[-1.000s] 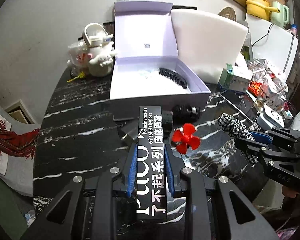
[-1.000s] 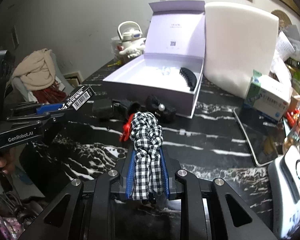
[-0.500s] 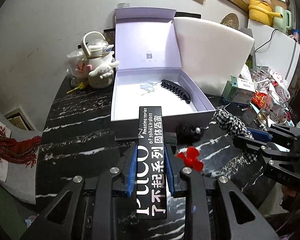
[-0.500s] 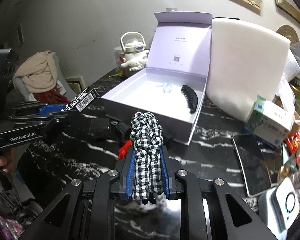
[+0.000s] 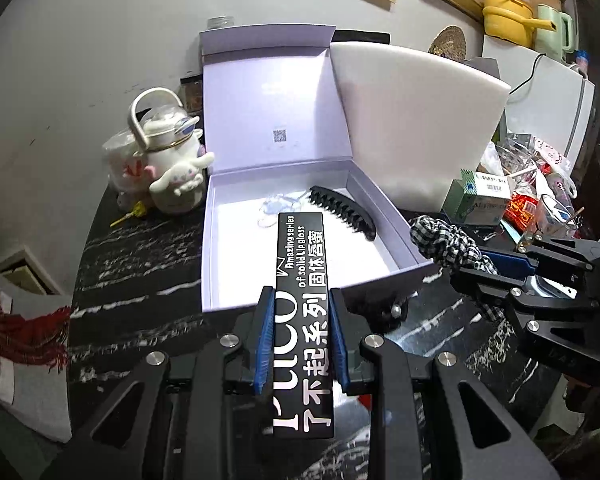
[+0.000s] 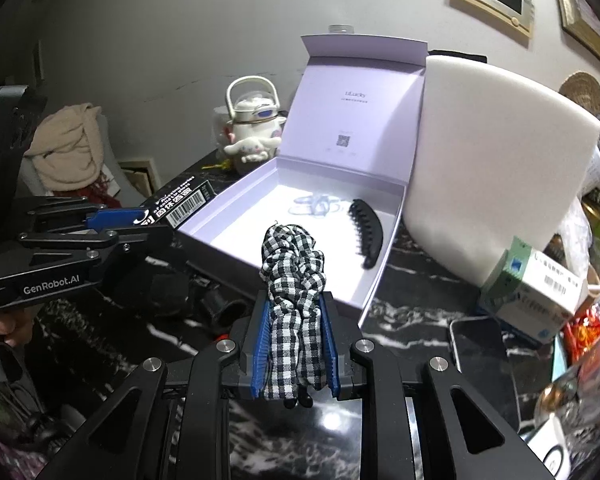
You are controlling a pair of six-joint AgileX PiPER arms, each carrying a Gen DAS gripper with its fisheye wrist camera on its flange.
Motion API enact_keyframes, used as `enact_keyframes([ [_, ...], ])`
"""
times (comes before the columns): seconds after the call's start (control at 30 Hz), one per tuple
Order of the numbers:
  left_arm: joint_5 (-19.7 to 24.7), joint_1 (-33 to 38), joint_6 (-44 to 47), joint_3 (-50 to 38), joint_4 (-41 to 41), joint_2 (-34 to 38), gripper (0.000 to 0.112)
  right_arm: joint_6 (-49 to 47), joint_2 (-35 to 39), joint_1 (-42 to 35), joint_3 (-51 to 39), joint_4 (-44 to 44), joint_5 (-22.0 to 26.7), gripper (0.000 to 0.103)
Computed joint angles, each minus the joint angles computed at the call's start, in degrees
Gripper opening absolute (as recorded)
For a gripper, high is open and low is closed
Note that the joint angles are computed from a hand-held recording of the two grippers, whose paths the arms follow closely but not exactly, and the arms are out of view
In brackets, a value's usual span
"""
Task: Organize rigid objects
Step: 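Carry the scrunchie with the right gripper while the left gripper carries the black card toward the lavender box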
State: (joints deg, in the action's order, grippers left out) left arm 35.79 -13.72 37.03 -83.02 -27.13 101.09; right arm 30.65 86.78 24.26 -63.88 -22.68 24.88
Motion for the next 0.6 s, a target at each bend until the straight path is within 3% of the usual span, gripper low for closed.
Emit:
enact_keyframes([
  [0.6, 8.0, -1.2, -3.1, -21.8, 3.7, 14.7, 0.025, -12.7, 10.6, -5.2, -13.2, 8.4, 1.3, 0.023],
])
